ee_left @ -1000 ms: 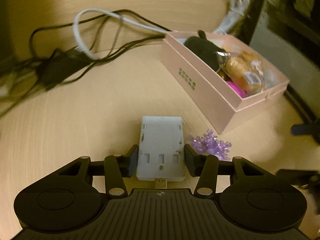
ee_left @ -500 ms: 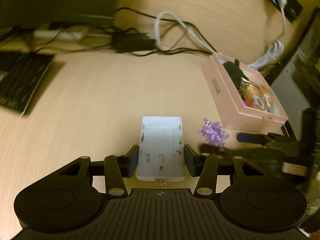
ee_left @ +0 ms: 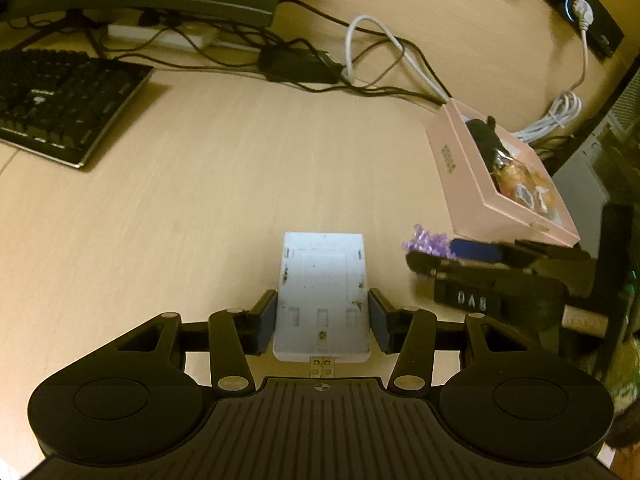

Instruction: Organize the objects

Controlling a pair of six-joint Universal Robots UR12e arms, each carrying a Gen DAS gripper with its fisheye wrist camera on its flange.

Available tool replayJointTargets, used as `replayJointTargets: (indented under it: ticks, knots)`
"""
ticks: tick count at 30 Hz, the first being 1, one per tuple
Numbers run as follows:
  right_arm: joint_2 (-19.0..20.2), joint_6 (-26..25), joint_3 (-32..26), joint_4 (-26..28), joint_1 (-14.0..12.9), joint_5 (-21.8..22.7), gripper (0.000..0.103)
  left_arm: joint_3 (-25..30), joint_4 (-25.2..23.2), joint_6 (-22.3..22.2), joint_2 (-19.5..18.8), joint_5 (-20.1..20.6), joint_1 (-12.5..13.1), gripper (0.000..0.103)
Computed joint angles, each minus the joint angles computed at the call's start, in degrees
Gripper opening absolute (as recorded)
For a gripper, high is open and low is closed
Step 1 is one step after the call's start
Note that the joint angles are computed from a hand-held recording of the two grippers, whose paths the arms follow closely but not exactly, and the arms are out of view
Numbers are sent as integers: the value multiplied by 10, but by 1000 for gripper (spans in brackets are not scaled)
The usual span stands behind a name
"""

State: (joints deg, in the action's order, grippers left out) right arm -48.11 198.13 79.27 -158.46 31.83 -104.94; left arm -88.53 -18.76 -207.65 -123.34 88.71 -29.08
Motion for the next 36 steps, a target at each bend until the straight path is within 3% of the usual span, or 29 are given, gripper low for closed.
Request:
replayJointTargets:
  ticks: [11,16,27,30,34,36]
  knots:
    - [-51,-20,81,-18,7,32,53,38,-18,30,-26,-46,-10,53]
    - [-67,-20,105,-22,11,21,54,56,-29,39,-37,-57,-15,53]
    - [-90,2,145,-20,20,-76,77,77,-42,26,-50,-57,-19,53]
    - [-94,12,154,-18,20,-103,77,79,-45,19,-50,-44,-20,53]
    - [-102,51,163,-25,13,-75,79,73,-34,13,-45,-22,-21,53]
    - [-105,66,168,-38,10,-55,85,68,-25,10,-41,-14,-21,53]
